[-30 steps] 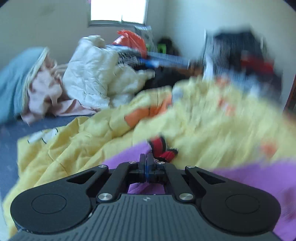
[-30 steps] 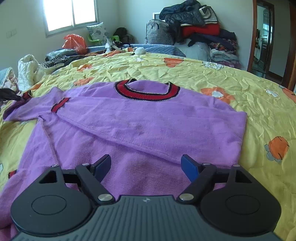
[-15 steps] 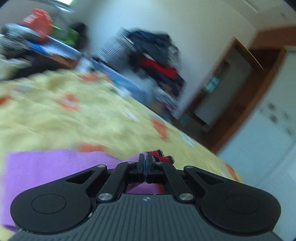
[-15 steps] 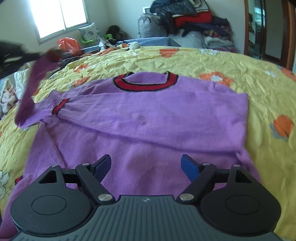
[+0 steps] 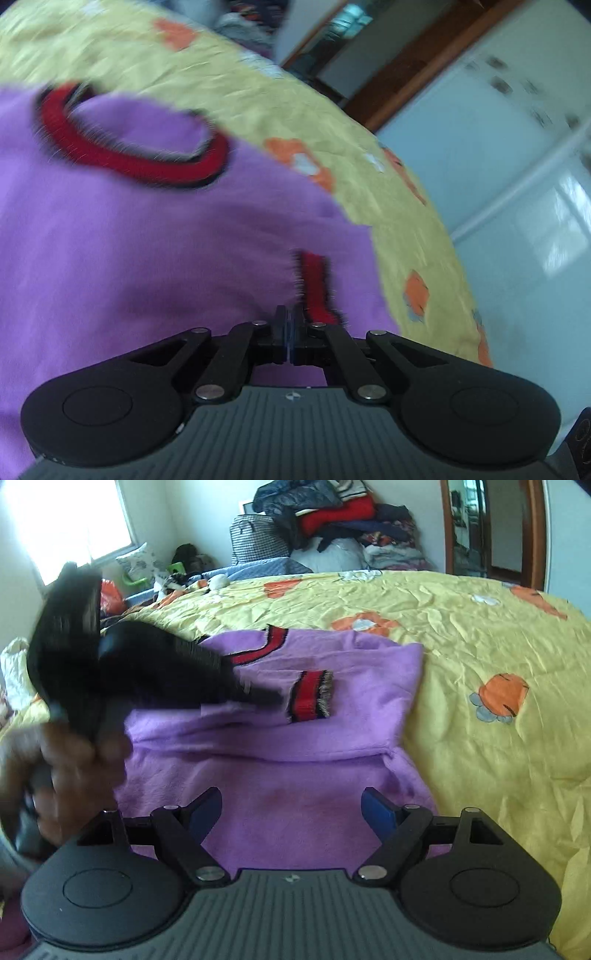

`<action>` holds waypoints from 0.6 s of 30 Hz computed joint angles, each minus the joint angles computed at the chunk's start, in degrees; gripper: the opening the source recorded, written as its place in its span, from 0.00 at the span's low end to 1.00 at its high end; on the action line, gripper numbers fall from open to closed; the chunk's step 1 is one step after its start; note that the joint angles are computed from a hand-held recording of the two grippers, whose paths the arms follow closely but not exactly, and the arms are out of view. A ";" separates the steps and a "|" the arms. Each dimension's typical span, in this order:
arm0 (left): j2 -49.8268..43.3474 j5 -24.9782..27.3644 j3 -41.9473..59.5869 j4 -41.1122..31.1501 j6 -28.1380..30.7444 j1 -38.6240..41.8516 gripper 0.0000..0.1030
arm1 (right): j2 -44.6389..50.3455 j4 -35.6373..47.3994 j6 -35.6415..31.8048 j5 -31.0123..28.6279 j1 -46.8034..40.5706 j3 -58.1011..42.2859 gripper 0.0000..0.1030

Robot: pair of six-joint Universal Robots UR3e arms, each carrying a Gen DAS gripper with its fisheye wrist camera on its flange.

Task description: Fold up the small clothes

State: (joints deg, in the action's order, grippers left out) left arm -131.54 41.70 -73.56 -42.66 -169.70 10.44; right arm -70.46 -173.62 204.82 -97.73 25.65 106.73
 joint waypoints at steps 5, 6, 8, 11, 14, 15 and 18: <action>8.47 -3.07 -9.72 4.60 -0.02 12.02 0.37 | 2.61 -10.42 4.27 11.20 -7.78 0.70 0.80; 10.11 -2.92 -11.84 6.76 0.66 14.91 0.48 | 4.14 -11.96 6.05 14.55 -9.96 -0.16 0.80; 13.35 -0.22 -14.22 8.96 1.86 20.14 0.54 | 7.61 -10.88 9.15 18.62 -12.74 -4.40 0.80; 12.96 2.25 -11.81 5.56 5.21 26.22 0.64 | 13.17 -6.65 12.46 18.30 -14.22 -12.03 0.68; 10.61 7.57 -8.02 2.49 6.29 28.98 0.69 | 16.72 -7.88 16.86 22.76 -16.58 -14.39 0.47; 10.03 8.45 -7.18 1.81 6.14 29.52 0.71 | 17.31 -7.15 16.79 23.28 -16.63 -15.52 0.46; 11.10 7.95 -6.98 -1.76 7.76 32.55 0.73 | 19.65 -2.89 14.42 27.35 -16.64 -20.34 0.21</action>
State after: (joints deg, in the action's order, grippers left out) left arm -120.44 49.64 -80.54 -44.42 -161.95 42.99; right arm -50.81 -176.51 219.24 -70.38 9.02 86.39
